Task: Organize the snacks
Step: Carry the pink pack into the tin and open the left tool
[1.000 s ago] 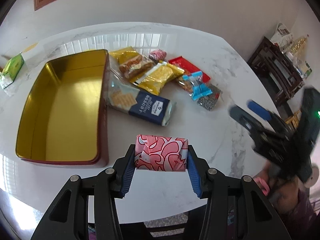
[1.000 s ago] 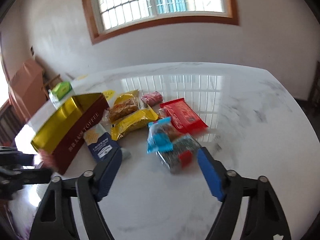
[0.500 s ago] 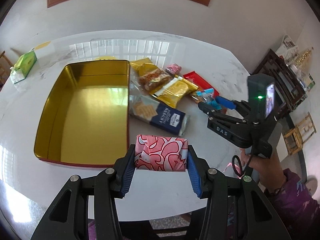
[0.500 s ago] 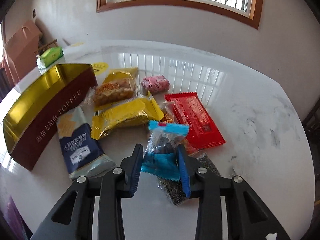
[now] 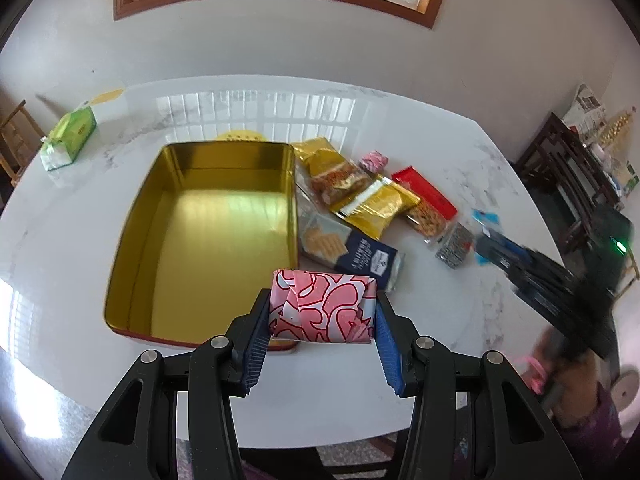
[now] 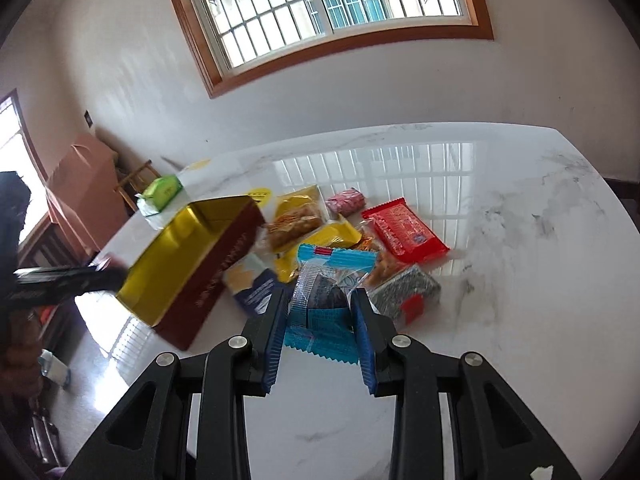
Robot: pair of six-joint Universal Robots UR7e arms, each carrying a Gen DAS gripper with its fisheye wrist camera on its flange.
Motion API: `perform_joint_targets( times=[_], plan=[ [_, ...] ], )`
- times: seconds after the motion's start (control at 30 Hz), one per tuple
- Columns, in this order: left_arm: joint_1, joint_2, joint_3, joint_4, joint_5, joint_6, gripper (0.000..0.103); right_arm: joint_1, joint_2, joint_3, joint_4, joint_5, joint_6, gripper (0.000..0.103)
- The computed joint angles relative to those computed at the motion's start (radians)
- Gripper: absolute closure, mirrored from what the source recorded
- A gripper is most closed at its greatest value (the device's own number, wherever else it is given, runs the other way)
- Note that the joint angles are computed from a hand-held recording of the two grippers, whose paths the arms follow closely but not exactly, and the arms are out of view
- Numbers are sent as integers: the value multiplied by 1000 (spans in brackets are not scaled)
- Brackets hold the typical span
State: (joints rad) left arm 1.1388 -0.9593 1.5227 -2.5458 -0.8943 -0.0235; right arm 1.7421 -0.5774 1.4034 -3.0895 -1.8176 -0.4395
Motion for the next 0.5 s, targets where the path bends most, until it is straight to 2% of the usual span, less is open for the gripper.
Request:
perform_joint_targets(
  times=[0.2, 0.5],
  plan=[
    [11, 7, -30, -18, 44, 23, 54, 11, -42, 83, -36, 21, 12, 73],
    [50, 78, -141, -41, 140, 103, 54, 13, -58, 122, -45, 16, 17, 73]
  ],
)
